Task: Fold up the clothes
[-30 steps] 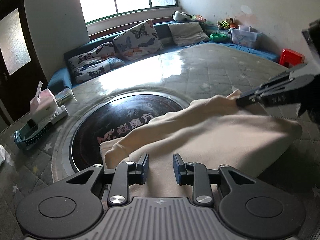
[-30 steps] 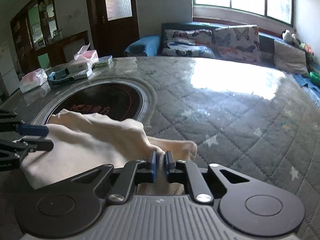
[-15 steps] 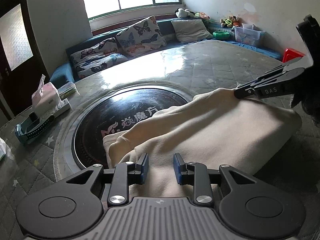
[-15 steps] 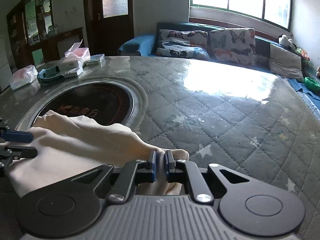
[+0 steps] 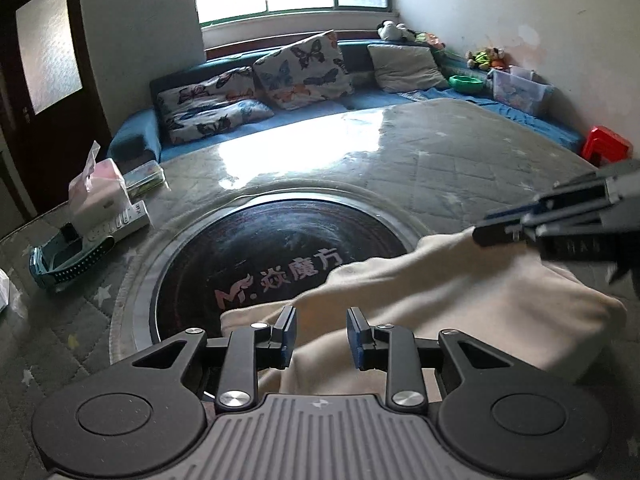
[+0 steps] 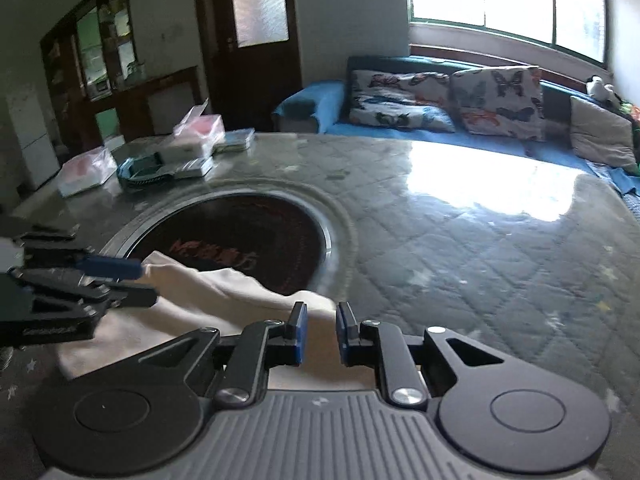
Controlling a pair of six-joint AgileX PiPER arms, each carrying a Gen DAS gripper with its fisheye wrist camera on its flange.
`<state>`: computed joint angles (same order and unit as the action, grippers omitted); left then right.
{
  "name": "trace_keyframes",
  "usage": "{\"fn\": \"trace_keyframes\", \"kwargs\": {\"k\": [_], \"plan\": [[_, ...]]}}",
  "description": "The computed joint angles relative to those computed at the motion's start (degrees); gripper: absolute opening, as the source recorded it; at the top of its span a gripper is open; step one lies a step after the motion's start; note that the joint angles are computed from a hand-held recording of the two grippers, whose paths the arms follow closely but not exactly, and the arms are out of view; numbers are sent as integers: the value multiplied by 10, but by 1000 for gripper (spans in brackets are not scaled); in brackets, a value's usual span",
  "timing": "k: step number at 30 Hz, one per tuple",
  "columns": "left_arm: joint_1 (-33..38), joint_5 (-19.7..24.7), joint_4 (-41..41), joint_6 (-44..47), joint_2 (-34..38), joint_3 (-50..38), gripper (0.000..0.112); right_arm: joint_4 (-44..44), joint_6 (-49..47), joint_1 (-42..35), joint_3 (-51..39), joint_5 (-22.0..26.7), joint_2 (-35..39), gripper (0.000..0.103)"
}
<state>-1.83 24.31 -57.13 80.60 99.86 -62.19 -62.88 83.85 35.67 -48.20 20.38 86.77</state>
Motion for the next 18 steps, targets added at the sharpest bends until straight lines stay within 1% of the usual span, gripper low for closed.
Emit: {"fn": "trace_keyframes", "kwargs": {"k": [2, 7, 10, 15, 17, 18], "plan": [[-4, -1, 24, -32, 15, -16, 30, 8, -9, 0, -12, -5, 17, 15], [-15, -16, 73, -91, 45, -42, 30, 9, -10, 0, -34, 2, 57, 15], [-18, -24, 95, -118, 58, -50, 30, -3, -2, -2, -35, 2, 64, 15], [-12, -21, 65, -87, 34, -26, 31, 12, -19, 9, -24, 13, 35, 16], [-5, -14, 34, -52, 14, -6, 35, 22, -30, 19, -12, 21, 12, 17], [-2, -11, 15, -31, 4, 5, 36, 28, -36, 26, -5, 24, 1, 19]]}}
